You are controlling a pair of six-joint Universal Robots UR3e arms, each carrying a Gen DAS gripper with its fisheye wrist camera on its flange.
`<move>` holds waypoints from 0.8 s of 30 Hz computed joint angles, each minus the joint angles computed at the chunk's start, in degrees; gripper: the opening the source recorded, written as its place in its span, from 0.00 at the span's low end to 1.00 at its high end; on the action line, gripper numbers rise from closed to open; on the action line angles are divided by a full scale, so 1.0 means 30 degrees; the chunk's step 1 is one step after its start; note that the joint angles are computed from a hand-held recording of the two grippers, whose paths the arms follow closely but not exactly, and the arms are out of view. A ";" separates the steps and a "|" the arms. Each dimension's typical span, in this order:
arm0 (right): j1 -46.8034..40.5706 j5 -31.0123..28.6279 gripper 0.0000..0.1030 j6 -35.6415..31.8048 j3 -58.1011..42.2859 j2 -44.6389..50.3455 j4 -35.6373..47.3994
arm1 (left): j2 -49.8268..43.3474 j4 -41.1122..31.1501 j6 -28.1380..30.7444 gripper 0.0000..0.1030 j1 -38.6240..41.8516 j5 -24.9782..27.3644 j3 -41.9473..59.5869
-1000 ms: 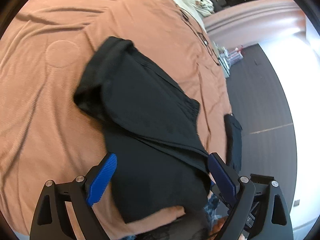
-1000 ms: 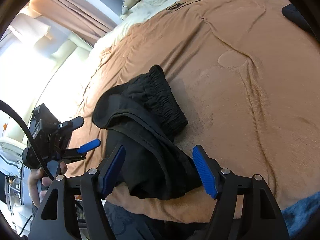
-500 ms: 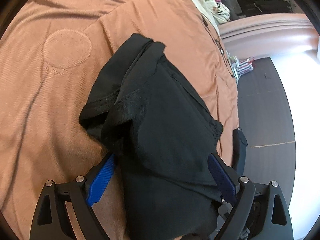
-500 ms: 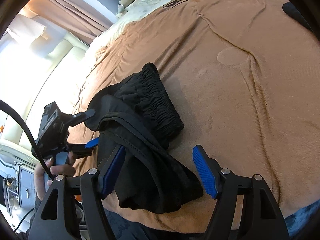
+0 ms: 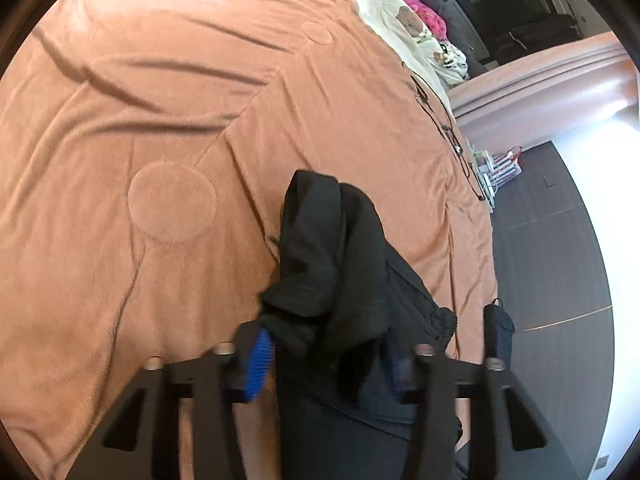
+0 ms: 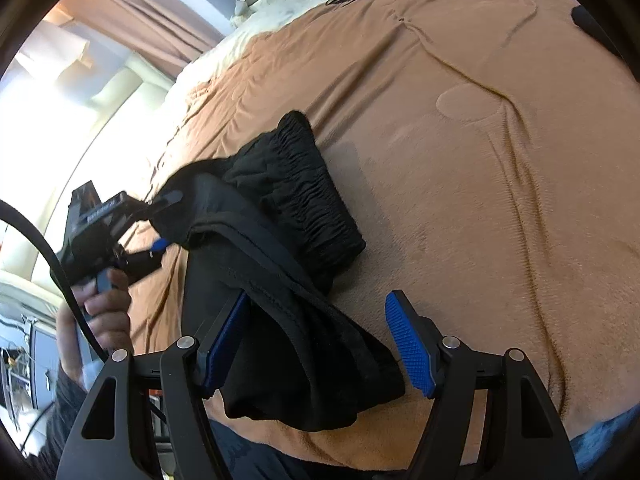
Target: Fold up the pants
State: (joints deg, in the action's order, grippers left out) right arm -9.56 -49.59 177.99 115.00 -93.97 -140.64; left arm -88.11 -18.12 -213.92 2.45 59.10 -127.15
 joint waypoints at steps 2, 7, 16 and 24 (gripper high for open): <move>0.0055 -0.0052 0.67 -0.0358 -0.0097 -0.0117 0.0403 | -0.0022 -0.0649 0.0290 0.16 -0.0041 -0.0014 0.0594; 0.0082 -0.0202 0.67 -0.1040 -0.0356 -0.0259 0.1499 | -0.0215 -0.2150 0.0659 0.11 -0.0508 0.0325 0.3032; -0.0904 0.0986 0.06 -0.2620 0.0311 -0.1838 0.3513 | -0.2389 -0.5262 0.1838 0.11 -0.1896 0.1190 0.8660; -0.2522 0.2450 0.03 -0.4070 0.1803 -0.4303 0.5314 | -0.6367 -0.7395 0.2183 0.11 -0.3461 0.1683 1.4052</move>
